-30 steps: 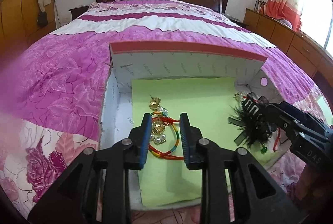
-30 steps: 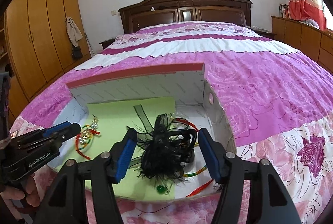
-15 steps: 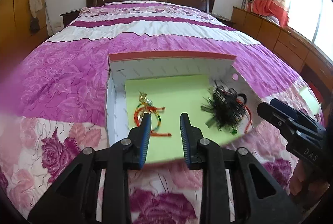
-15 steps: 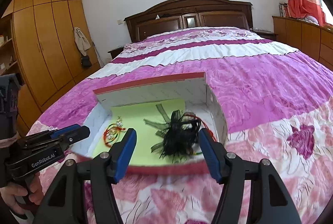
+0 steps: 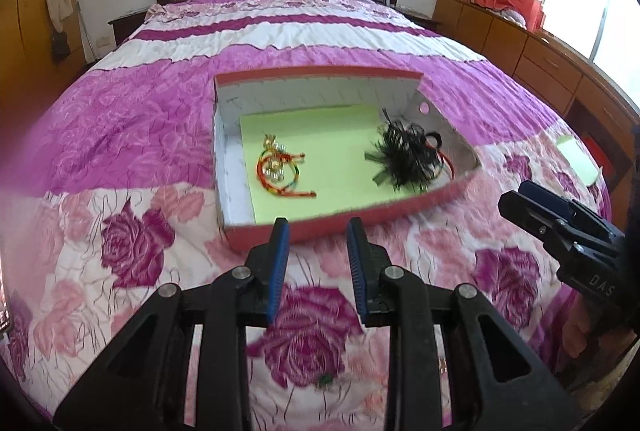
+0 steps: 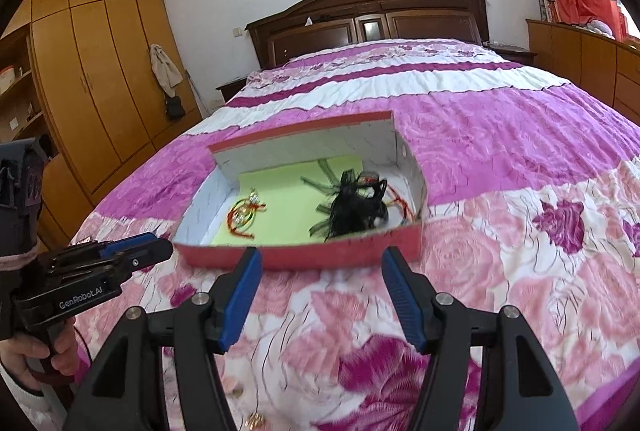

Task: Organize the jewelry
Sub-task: 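Withdraw both tools from the box toward the green ring and gold earring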

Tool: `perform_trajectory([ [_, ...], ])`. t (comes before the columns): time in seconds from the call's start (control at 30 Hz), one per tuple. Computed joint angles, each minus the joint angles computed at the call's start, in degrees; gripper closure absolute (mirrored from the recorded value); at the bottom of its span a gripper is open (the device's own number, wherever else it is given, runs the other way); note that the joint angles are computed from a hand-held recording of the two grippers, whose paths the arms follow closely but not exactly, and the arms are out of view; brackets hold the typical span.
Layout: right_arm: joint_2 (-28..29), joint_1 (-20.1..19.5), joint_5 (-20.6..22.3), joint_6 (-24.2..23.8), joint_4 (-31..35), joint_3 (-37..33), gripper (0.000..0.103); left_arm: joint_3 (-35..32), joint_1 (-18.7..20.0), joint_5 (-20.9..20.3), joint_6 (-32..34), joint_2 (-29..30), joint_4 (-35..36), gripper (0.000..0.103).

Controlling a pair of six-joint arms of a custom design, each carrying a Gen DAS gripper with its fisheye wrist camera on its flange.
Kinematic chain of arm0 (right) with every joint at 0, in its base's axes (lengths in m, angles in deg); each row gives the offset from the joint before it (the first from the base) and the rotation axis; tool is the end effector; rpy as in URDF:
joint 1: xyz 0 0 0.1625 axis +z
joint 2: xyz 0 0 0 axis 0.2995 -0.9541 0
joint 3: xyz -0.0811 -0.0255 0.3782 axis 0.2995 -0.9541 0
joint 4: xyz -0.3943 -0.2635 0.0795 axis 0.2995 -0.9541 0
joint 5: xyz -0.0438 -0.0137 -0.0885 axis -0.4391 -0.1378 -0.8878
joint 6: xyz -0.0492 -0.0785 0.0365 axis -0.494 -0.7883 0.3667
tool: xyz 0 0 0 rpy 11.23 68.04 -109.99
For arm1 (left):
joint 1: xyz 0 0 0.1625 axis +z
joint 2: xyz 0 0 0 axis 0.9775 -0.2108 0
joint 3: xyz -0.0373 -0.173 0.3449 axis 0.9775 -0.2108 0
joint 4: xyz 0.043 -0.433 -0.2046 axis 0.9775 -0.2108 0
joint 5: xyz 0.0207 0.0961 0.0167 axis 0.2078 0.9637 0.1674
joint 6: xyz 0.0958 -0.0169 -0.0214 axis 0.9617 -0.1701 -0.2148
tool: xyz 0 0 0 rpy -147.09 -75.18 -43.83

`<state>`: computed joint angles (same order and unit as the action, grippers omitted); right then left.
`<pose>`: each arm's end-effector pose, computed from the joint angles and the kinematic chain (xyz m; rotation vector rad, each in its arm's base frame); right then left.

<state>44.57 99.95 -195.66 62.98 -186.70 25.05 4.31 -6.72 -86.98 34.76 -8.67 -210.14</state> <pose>0.3541 -0.5665 0.0195 0.0725 -2.1708 1.2645 -0.0694 -0.6974 0.3125 1.1372 2.5245 -0.5585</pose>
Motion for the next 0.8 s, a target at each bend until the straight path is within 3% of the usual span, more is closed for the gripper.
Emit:
perform_trajectory([
  [0.4,-1.63,1.44,1.11,8.76,6.17,5.25,0.038,3.20,1.27,1.61,-0.24,-3.62,4.83,0.082],
  [0.8,-2.34,1.49,2.99,14.18,9.73,8.35,0.038,5.69,2.08,3.75,0.54,-5.09,7.03,0.082],
])
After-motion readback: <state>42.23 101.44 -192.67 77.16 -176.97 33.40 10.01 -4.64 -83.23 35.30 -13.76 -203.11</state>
